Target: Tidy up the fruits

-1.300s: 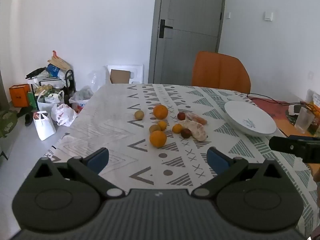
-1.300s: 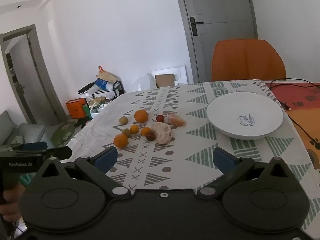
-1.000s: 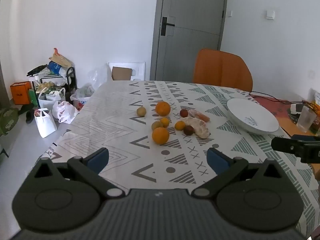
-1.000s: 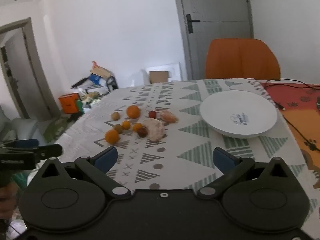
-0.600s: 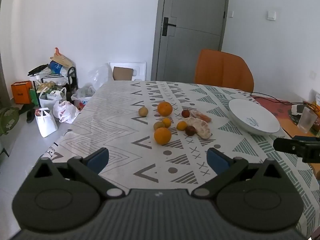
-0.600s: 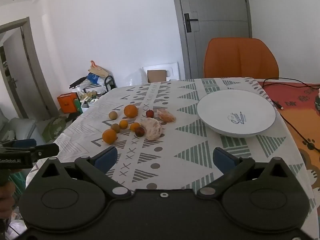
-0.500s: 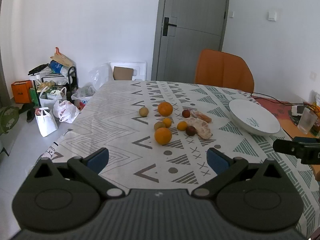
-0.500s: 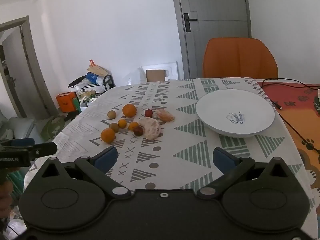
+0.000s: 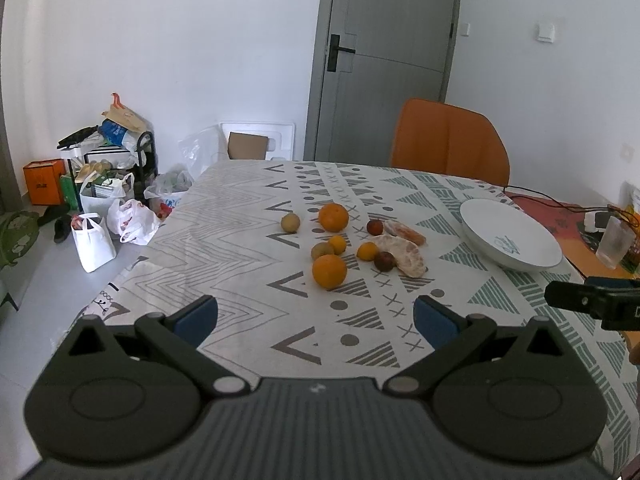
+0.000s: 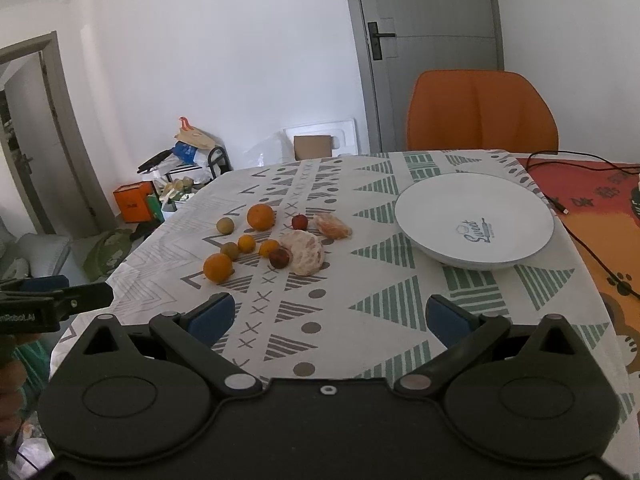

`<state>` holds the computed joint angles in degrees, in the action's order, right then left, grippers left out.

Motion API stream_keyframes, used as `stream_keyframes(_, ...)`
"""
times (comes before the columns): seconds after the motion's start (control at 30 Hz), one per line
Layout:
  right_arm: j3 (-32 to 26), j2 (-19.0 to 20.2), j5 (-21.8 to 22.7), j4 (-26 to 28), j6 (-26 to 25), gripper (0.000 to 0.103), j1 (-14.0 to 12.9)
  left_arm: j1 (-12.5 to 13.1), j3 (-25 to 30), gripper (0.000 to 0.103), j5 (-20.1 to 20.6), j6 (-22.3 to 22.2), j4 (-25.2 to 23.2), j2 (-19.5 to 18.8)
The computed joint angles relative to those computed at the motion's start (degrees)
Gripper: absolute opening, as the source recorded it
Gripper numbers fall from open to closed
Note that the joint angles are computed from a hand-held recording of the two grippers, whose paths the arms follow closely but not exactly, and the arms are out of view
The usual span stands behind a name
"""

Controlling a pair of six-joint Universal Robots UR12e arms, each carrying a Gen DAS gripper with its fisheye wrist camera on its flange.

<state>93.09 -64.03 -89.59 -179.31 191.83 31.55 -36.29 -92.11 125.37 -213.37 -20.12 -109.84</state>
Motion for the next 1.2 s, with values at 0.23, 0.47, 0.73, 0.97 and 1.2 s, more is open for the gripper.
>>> stream_keyframes(0.23,0.01,0.02,0.11,-0.09,-0.07,0.103,0.10,0.01,-0.12,0.103,0.10,-0.02,0.18,0.03)
stream_keyframes(0.47,0.02,-0.03,0.18,0.01,-0.20,0.103,0.10,0.03,-0.12,0.103,-0.02,0.06,0.21,0.05)
stream_keyframes(0.73,-0.01,-0.04,0.55,-0.79,-1.22,0.103,0.22,0.19,-0.37,0.103,0.03,0.03,0.71,0.28)
stream_keyframes(0.97,-0.13,0.09,1.12,-0.57,-0.90,0.103,0.15,0.13,-0.26,0.103,-0.16,-0.13,-0.01,0.31)
stream_keyframes(1.2,0.00,0.21,1.43,-2.09,-1.63,0.103,0.11,-0.17,-0.48,0.103,0.96,2.10,2.37,-0.23)
